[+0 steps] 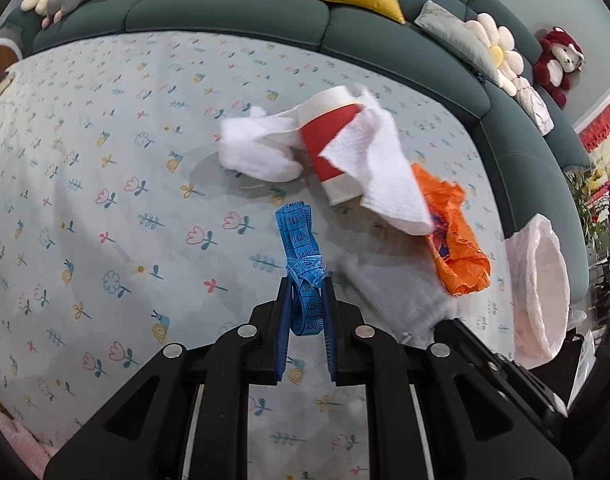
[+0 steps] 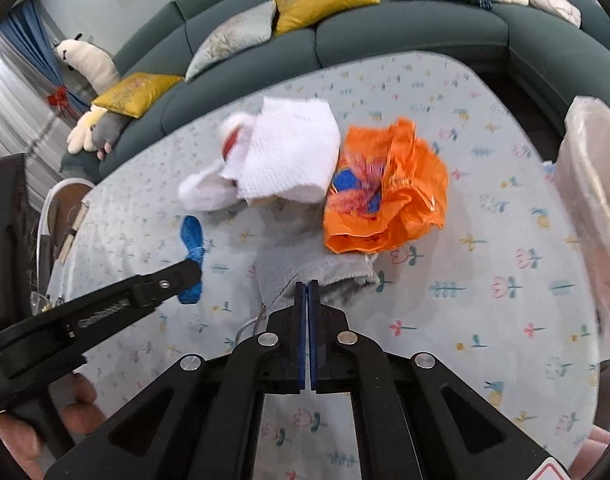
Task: Collect trash
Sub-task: 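Carry the blue tape and grey pouch into the wastebasket and release both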
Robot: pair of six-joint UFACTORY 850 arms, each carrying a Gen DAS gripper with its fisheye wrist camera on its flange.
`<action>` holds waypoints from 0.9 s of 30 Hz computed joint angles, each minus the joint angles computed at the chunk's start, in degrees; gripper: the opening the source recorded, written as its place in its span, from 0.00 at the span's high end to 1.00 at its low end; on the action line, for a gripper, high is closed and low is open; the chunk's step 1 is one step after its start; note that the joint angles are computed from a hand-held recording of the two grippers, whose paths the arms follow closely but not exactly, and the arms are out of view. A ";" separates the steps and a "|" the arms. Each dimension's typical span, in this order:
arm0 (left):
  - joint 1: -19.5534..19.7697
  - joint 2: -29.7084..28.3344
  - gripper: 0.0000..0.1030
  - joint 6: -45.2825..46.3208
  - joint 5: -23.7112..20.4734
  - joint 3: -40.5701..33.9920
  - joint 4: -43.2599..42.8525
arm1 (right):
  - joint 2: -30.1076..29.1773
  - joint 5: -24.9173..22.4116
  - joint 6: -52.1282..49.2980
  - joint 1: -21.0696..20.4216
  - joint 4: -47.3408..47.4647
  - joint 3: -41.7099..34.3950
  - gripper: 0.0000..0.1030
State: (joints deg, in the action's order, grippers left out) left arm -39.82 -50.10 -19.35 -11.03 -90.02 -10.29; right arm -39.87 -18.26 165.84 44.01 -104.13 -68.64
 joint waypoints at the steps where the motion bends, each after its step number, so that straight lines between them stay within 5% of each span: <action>1: -0.28 0.40 0.86 -0.31 0.15 0.16 0.48 | 0.94 -0.89 0.28 0.28 -0.24 0.79 0.98; 14: -5.35 3.90 0.86 -6.14 1.38 -0.88 10.10 | 13.96 -11.55 2.30 1.79 -0.76 12.08 0.98; 27: -12.16 -1.07 0.86 0.19 -2.46 -12.94 8.85 | 26.85 -19.93 0.94 0.69 4.95 25.81 0.98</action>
